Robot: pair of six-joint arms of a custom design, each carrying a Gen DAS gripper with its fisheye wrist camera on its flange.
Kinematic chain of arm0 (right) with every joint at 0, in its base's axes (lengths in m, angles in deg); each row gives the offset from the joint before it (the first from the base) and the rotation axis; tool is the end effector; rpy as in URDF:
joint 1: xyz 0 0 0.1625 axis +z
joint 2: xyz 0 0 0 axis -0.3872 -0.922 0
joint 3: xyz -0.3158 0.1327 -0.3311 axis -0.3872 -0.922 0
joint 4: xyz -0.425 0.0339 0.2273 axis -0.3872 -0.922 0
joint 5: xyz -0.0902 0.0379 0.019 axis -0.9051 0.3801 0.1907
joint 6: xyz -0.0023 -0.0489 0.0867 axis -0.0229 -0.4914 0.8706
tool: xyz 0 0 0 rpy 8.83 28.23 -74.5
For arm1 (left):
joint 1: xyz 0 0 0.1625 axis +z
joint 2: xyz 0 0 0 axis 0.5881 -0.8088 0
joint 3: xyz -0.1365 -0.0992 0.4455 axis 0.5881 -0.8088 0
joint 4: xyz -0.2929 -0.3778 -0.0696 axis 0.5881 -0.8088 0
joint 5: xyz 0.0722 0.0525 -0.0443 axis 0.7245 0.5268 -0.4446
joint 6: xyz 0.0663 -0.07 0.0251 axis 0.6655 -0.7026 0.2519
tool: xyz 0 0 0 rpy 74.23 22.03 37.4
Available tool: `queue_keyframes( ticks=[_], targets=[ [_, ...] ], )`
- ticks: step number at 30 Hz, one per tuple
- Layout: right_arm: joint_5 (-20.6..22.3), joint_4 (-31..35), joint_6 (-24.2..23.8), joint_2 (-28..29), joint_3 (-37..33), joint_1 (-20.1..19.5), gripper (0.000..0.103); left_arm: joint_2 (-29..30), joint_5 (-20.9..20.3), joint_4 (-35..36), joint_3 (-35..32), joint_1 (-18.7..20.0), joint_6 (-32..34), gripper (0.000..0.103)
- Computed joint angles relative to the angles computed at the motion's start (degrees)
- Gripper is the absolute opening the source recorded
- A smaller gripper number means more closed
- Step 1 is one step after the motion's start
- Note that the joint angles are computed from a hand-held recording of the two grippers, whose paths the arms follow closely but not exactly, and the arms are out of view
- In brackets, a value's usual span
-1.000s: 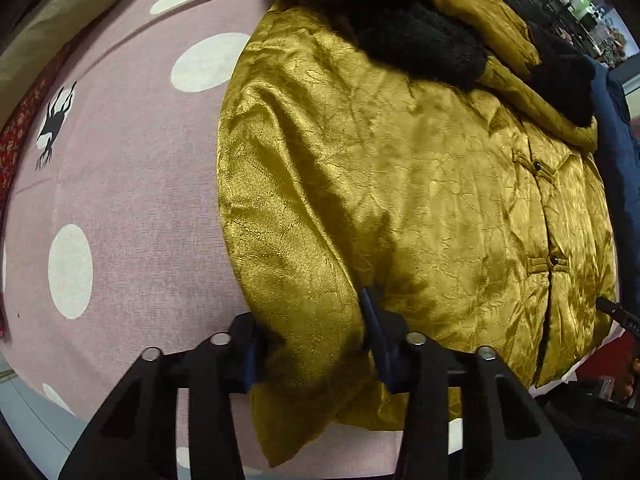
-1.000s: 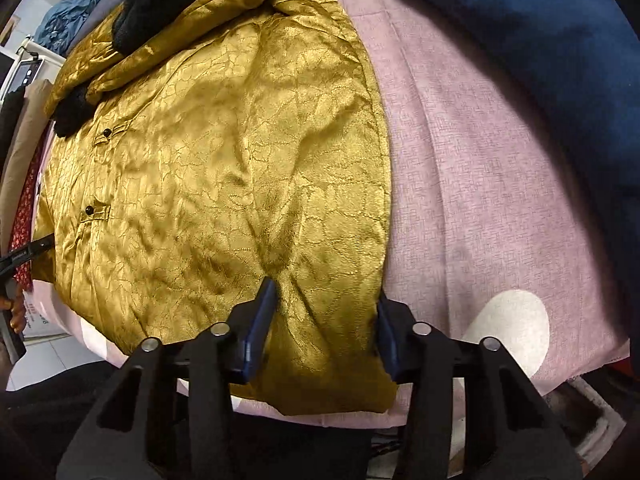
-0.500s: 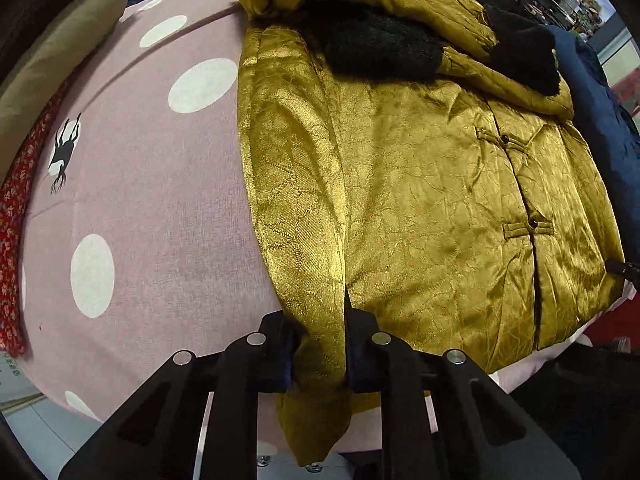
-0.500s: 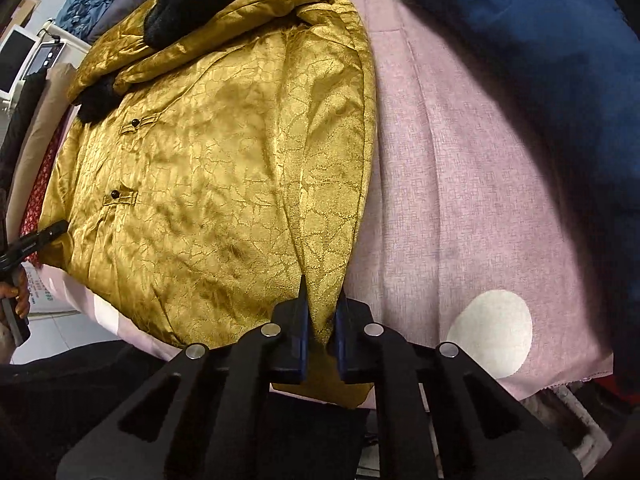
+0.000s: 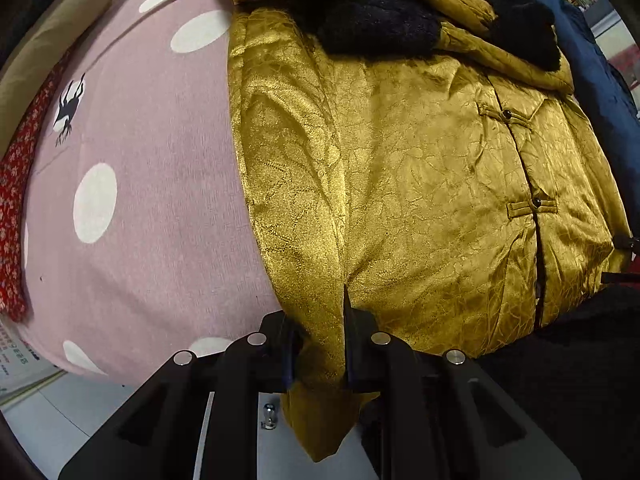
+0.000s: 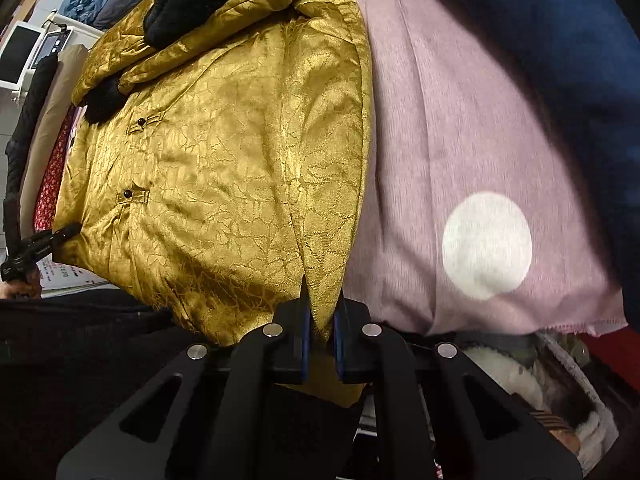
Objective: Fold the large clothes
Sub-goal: 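Lift the hem with both grippers and fold it toward the collar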
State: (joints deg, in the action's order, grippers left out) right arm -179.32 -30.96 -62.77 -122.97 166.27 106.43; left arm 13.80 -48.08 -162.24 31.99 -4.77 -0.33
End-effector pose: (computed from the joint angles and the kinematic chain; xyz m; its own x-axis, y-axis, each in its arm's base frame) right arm 0.0170 -0.6454 0.4266 -0.8562 -0.3238 0.4026 -0.2604 0.9435 0.2050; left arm -0.3920 -0.4441 0.0455 -0.6975 -0.3458 -0.6276 -0.1942 0.9343 -0.2989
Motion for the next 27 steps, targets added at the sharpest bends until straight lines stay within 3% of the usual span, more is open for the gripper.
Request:
queue_keyframes(
  ticks=[4,10,20,25,27],
  targets=[
    [1.3,1.1,2.3,2.9,-3.1,0.5,0.008,-0.5,0.1,-0.1,-0.9,1.1,-0.3,0.015],
    [8.7,1.8,2.7,8.4,-10.6,2.5,0.008,-2.3,4.0,-0.9,-3.0,4.0,-0.5,0.015],
    [17.0,-0.8,0.0,18.1,-24.6,6.2,0.008,-4.2,16.5,-0.5,-8.2,5.8,2.2,0.015],
    [19.7,-3.8,2.4,24.4,-34.7,7.3,0.008,-4.5,23.9,1.7,-12.6,8.4,3.6,0.015],
    [18.8,-5.3,3.7,27.8,-40.0,7.9,0.008,-4.6,26.1,2.6,-14.9,10.3,3.4,0.015]
  ],
)
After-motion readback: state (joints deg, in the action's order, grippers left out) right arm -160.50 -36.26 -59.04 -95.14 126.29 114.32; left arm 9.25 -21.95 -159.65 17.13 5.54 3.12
